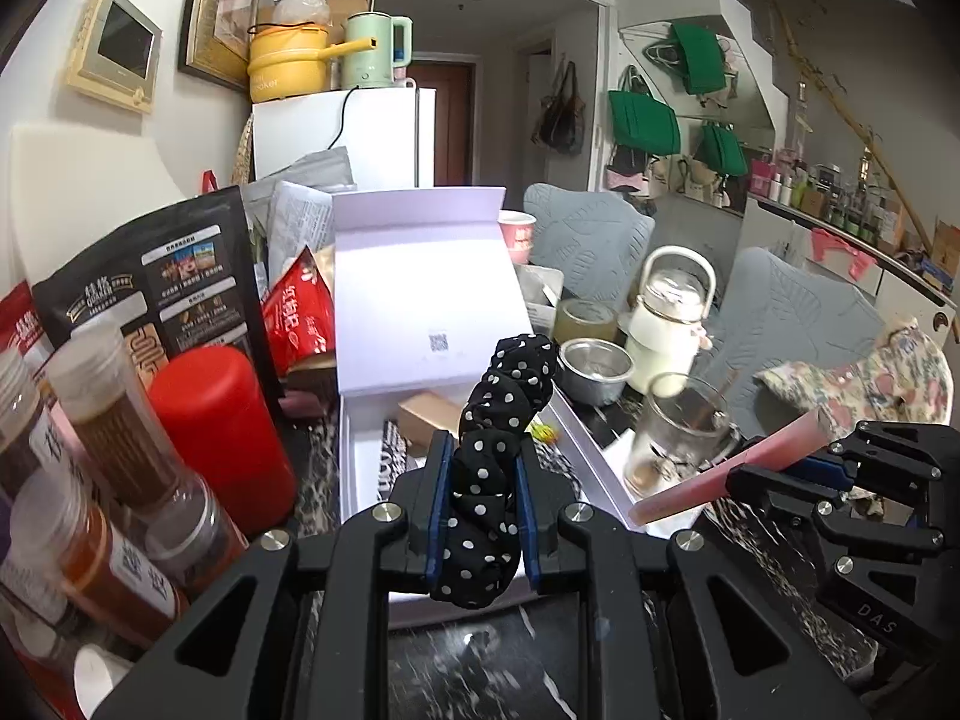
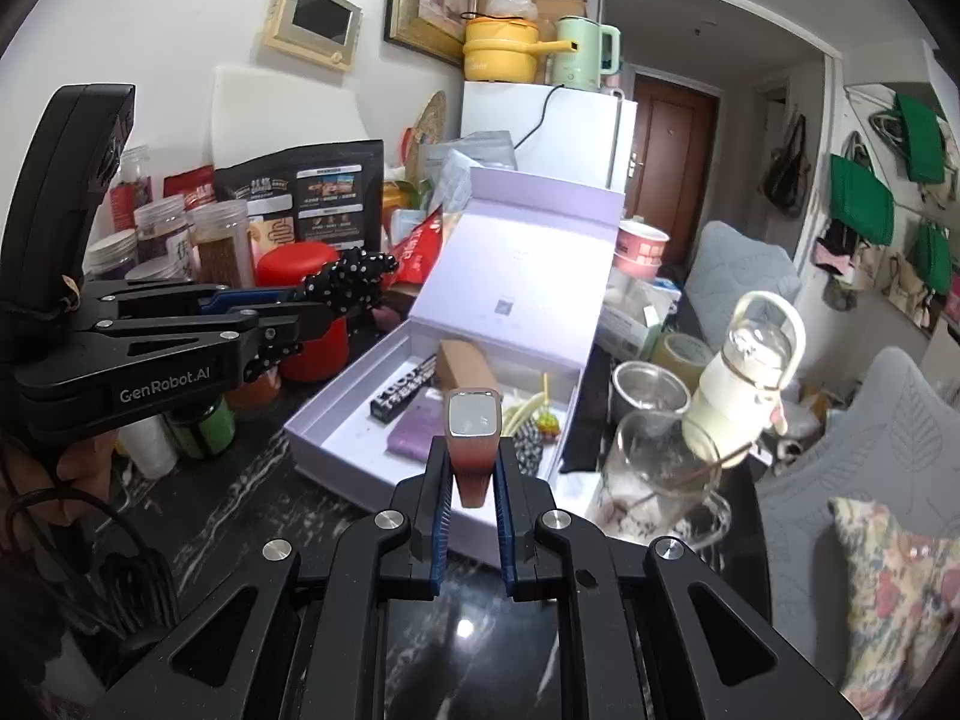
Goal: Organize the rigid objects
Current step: 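Carry the scrunchie and pink pen over the gift box with both grippers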
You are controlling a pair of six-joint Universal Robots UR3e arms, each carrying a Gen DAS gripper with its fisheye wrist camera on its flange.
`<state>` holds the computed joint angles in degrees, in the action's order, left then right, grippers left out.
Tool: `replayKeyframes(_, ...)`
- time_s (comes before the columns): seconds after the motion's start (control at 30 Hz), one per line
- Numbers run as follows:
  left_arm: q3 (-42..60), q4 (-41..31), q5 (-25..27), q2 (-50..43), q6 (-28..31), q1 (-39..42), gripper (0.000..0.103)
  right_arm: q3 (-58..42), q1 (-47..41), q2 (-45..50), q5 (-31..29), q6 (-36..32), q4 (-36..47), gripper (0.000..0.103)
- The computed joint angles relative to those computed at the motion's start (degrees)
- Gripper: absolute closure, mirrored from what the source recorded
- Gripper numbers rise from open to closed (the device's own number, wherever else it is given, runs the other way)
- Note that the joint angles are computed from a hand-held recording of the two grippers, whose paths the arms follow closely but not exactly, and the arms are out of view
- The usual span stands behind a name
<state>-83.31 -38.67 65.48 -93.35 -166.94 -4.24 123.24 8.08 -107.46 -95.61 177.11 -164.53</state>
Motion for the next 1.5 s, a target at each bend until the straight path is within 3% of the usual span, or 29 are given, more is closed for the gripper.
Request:
replayKeyframes(0.77,27.73,-6.52,5.24,-27.47,-2.33,-1.73,0.084,-18.04,-6.54,27.67,6.29,-4.62,-6.19,0.09)
replayKeyframes(1.07,30.39,-9.89,5.43,-31.42,-1.89,-2.3,0.084,-25.43,-4.98,37.1,5.8,-4.34,-5.54,0.09)
replayKeyframes(1.5,30.17,-14.76,5.31,-33.32,-2.36,-3.27,0.084,-20.07,-1.48,37.98,0.12,-4.92,-10.79,0.089)
